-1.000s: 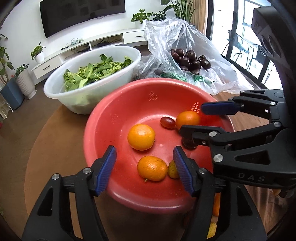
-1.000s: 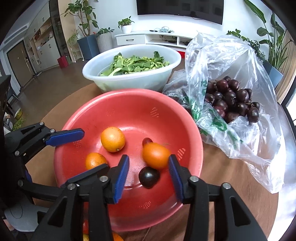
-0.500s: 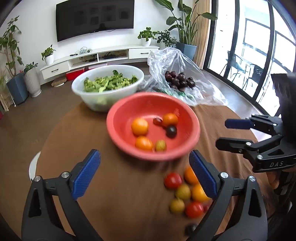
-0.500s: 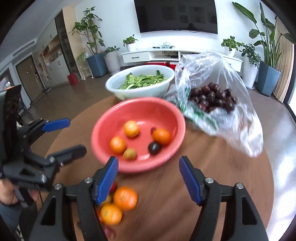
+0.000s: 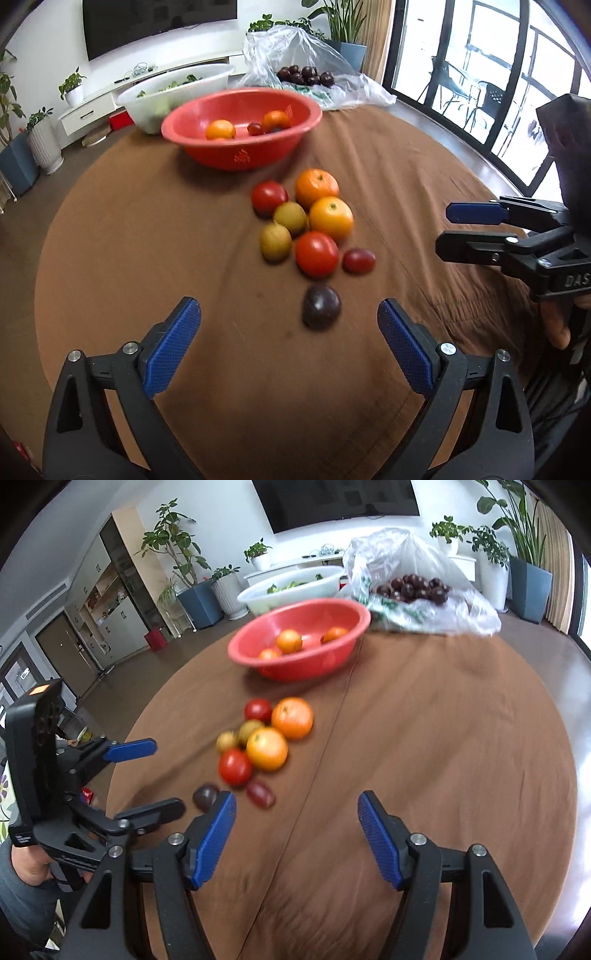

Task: Organize fruits
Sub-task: 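Move both open tools back toward the fruit row, then grasp the dark plum with the left tool while the right tool grasps a red date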

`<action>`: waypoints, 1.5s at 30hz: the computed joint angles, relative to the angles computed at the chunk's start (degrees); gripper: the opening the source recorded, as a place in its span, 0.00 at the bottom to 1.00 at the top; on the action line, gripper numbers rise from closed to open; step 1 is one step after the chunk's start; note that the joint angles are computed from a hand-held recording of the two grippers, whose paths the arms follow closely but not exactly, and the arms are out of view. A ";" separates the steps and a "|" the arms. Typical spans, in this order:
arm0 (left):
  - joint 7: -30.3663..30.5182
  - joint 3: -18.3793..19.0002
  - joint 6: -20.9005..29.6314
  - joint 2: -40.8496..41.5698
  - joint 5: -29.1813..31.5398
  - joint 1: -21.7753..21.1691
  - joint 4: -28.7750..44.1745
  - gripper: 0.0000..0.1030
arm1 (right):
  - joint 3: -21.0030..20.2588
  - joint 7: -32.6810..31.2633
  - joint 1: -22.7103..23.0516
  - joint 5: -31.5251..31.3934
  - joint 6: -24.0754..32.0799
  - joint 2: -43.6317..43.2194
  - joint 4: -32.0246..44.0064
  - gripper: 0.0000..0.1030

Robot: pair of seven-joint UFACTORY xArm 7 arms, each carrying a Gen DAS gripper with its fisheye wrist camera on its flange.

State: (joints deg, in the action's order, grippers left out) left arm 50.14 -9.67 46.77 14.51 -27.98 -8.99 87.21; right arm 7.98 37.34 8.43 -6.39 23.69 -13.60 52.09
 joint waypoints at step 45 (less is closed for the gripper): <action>0.65 -1.17 1.53 3.83 2.54 -1.37 2.97 0.23 | 1.19 1.43 0.53 -4.16 1.99 0.87 0.53 0.70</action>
State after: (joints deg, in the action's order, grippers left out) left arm 50.79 -10.84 48.31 18.35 -25.44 -10.36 90.18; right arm 9.17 38.77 8.96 -10.55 25.68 -12.74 52.63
